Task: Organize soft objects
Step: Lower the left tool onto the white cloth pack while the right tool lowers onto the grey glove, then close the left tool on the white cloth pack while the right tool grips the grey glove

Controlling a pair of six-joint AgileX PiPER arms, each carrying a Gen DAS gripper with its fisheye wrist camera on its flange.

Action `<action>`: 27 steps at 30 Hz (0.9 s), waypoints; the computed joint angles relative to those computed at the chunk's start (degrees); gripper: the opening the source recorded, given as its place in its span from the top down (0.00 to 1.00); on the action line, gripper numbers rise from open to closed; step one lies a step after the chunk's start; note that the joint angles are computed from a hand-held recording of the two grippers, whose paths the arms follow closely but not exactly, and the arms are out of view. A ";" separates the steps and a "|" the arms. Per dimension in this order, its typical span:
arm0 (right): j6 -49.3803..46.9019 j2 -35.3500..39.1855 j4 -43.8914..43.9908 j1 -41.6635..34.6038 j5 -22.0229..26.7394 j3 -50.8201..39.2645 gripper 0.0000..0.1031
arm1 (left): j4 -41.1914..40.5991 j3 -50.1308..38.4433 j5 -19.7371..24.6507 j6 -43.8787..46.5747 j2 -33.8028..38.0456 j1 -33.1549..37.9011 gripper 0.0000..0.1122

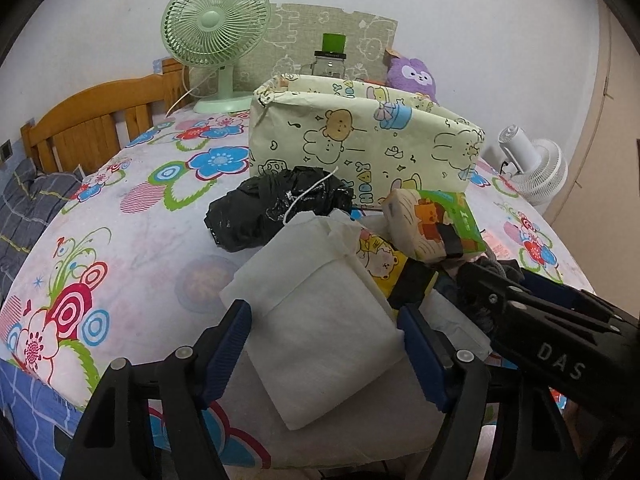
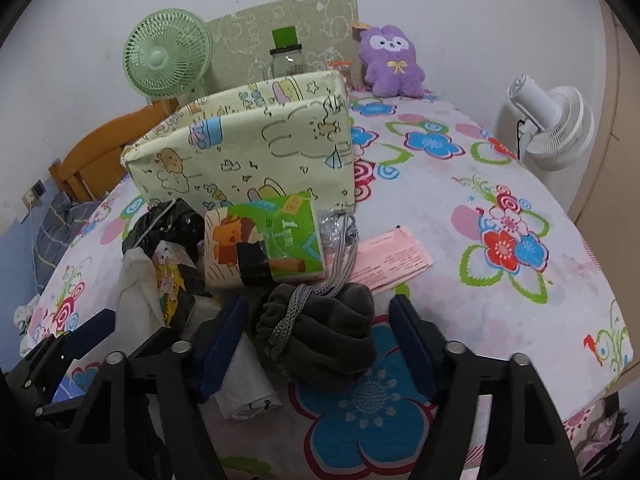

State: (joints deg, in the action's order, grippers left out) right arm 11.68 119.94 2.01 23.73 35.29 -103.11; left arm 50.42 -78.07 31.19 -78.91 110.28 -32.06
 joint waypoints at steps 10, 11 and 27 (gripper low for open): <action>2.59 0.79 -1.78 0.88 0.87 -1.12 0.41 | 1.15 1.66 -3.89 0.92 -0.81 0.32 0.54; 3.05 0.81 -2.34 1.00 0.74 -1.17 0.41 | 0.87 1.68 -4.14 1.28 -0.92 0.37 0.58; 4.22 -1.20 -3.83 1.75 0.47 -2.46 0.42 | -2.98 -0.07 -4.03 3.99 -2.33 1.84 0.77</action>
State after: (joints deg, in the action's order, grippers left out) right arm 15.90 118.74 -1.82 25.48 35.76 -105.56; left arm 47.44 -78.13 27.16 -74.92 107.95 -30.22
